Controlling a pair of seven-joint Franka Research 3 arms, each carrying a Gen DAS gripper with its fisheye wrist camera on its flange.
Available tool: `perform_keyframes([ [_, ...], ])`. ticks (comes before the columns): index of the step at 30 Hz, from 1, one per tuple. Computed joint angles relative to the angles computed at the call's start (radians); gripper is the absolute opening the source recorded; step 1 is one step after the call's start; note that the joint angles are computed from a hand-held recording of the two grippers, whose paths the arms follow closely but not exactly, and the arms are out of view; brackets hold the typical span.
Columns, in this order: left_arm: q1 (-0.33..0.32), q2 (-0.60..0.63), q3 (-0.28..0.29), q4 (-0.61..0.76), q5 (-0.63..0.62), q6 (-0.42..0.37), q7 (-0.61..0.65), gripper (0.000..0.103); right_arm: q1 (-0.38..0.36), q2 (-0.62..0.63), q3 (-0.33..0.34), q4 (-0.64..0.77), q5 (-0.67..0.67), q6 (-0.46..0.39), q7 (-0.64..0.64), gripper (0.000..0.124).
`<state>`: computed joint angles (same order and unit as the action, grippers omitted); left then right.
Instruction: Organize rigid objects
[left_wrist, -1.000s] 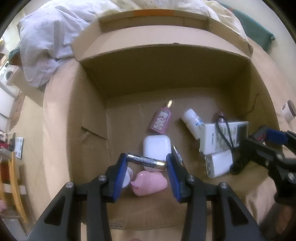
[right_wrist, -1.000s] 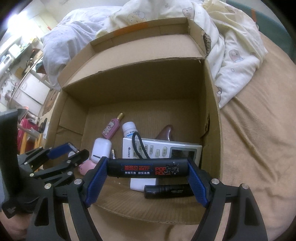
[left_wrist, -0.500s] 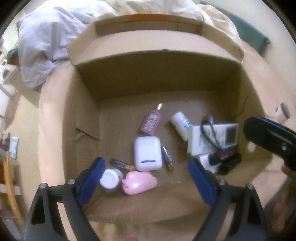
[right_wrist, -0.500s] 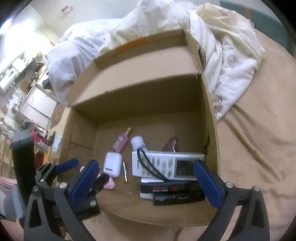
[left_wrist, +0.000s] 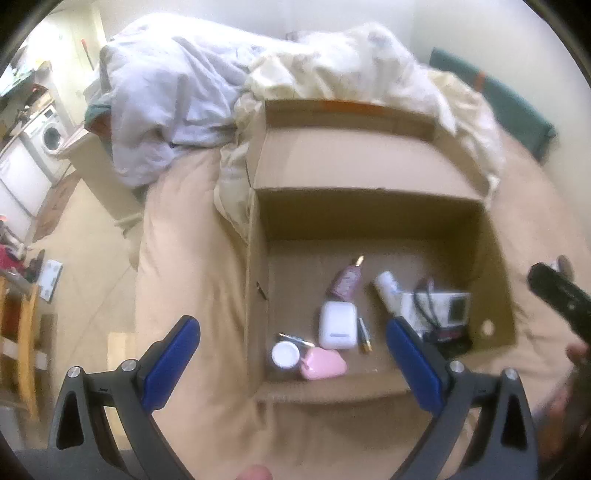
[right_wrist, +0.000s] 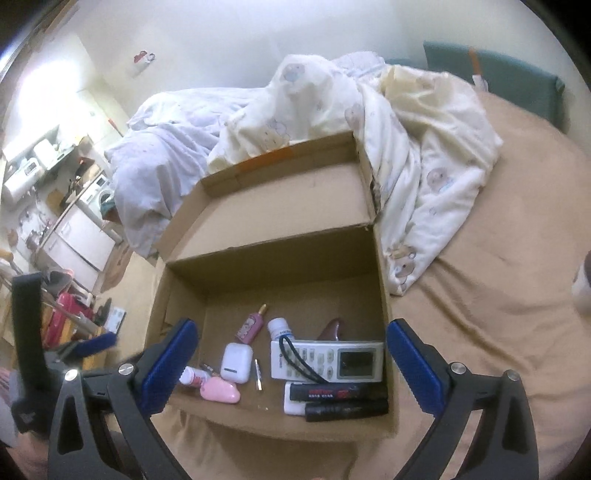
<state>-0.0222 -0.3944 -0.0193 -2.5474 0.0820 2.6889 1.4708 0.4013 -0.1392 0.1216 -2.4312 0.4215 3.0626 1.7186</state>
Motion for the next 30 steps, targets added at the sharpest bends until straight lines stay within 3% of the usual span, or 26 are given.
perform_keyframes([
  [3, -0.010, -0.069, 0.022, -0.043, -0.022, 0.019, 0.025, 0.100, -0.034, -0.054, 0.035, -0.034, -0.074, -0.009, 0.056, 0.103],
  [7, 0.025, -0.148, -0.003, -0.096, 0.029, 0.015, -0.013, 0.100, -0.060, -0.128, 0.078, -0.081, -0.143, -0.007, 0.121, 0.103],
  [10, 0.001, -0.216, 0.034, -0.149, 0.007, 0.010, -0.003, 0.100, -0.089, -0.183, 0.121, -0.121, -0.193, -0.011, 0.172, 0.103],
  [14, -0.024, -0.272, 0.067, -0.195, -0.036, -0.031, 0.008, 0.100, -0.185, -0.240, 0.231, -0.175, -0.309, -0.022, 0.280, 0.103],
  [17, -0.021, -0.304, 0.069, -0.235, -0.045, -0.028, 0.004, 0.100, -0.141, -0.254, 0.205, -0.207, -0.307, -0.034, 0.302, 0.103],
  [20, 0.010, -0.303, 0.032, -0.257, -0.006, -0.013, -0.016, 0.100, -0.134, -0.268, 0.208, -0.236, -0.318, -0.020, 0.327, 0.103],
  [25, 0.033, -0.281, 0.020, -0.272, 0.020, 0.028, -0.055, 0.100, -0.111, -0.243, 0.186, -0.256, -0.313, 0.001, 0.332, 0.103],
  [30, 0.026, -0.259, 0.035, -0.261, 0.025, 0.027, -0.061, 0.101, -0.204, -0.236, 0.259, -0.248, -0.370, 0.006, 0.414, 0.103],
])
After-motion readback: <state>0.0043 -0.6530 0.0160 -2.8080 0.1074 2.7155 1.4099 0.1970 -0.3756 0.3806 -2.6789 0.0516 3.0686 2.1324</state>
